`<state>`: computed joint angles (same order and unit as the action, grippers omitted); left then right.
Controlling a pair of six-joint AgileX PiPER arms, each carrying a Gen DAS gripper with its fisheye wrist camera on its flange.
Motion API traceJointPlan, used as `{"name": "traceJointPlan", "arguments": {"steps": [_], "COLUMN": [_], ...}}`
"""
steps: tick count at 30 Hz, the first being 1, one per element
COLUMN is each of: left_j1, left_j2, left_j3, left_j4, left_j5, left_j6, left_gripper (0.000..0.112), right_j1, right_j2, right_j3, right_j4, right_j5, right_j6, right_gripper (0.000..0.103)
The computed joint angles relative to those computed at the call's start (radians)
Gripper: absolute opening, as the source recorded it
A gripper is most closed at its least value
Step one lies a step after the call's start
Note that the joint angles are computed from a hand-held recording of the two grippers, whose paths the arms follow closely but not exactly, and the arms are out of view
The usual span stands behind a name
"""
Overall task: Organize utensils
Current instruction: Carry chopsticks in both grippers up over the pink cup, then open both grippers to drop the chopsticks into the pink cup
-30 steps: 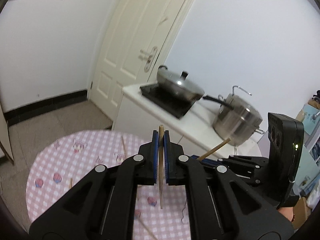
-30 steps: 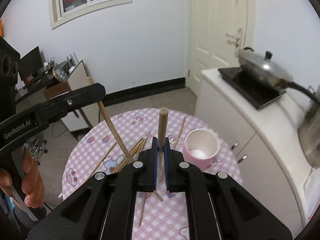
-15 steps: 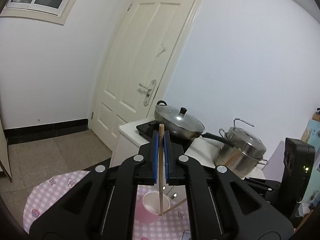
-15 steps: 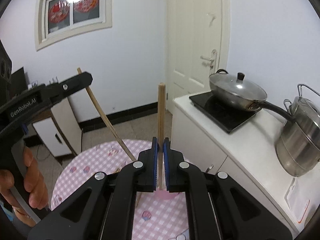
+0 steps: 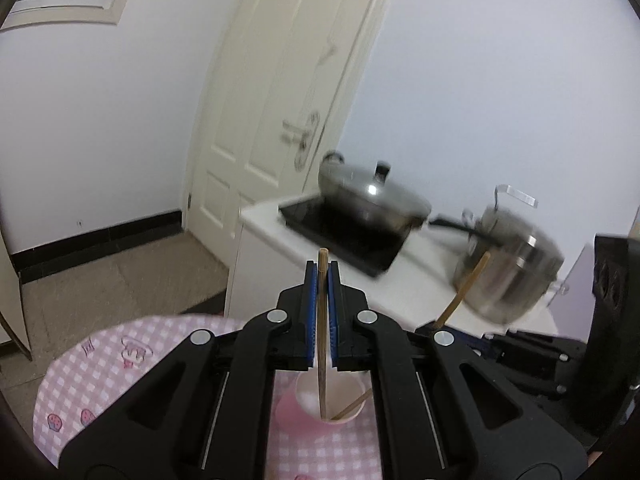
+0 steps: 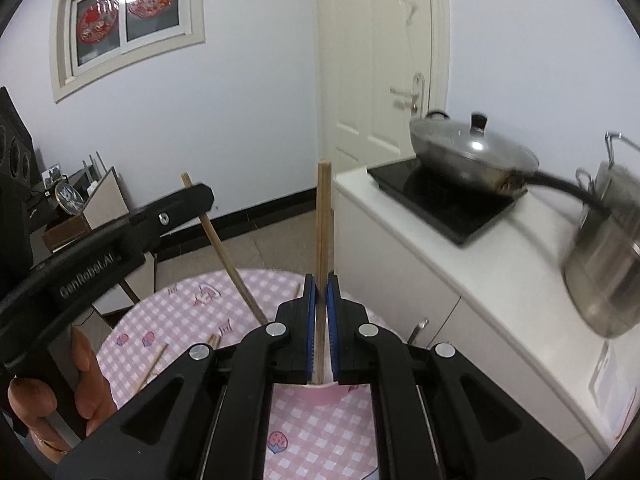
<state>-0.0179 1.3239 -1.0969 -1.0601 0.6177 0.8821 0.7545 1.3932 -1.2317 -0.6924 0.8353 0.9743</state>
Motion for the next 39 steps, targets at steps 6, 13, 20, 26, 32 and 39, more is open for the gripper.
{"name": "traceJointPlan", "arguments": {"steps": [6, 13, 20, 26, 32, 39], "left_j1": [-0.031, -0.045, -0.048, -0.019, 0.018, 0.081], "left_j2": [0.031, 0.046, 0.051, 0.000, -0.048, -0.148], "left_j3": [0.046, 0.007, -0.011, 0.040, 0.061, 0.123], "left_j4": [0.041, 0.153, 0.245, 0.192, 0.214, 0.210], "left_j5": [-0.022, 0.032, 0.076, 0.068, 0.106, 0.131], "left_j6": [0.012, -0.073, -0.126, -0.068, -0.071, -0.033], "left_gripper": [0.005, 0.006, 0.007, 0.067, 0.067, 0.067], "right_j1": [-0.028, -0.014, -0.011, 0.031, 0.104, 0.279], "right_j2": [-0.003, -0.014, -0.020, -0.040, -0.078, -0.096], "right_j3": [0.088, 0.137, 0.151, 0.177, 0.199, 0.186], "right_j4": [0.028, -0.008, -0.023, -0.073, -0.157, -0.320], "right_j5": [-0.067, -0.094, -0.099, -0.076, -0.011, 0.175], "right_j6": [0.048, 0.128, 0.164, 0.238, 0.349, 0.511], "right_gripper": [0.004, 0.005, 0.017, 0.026, 0.035, 0.046]}}
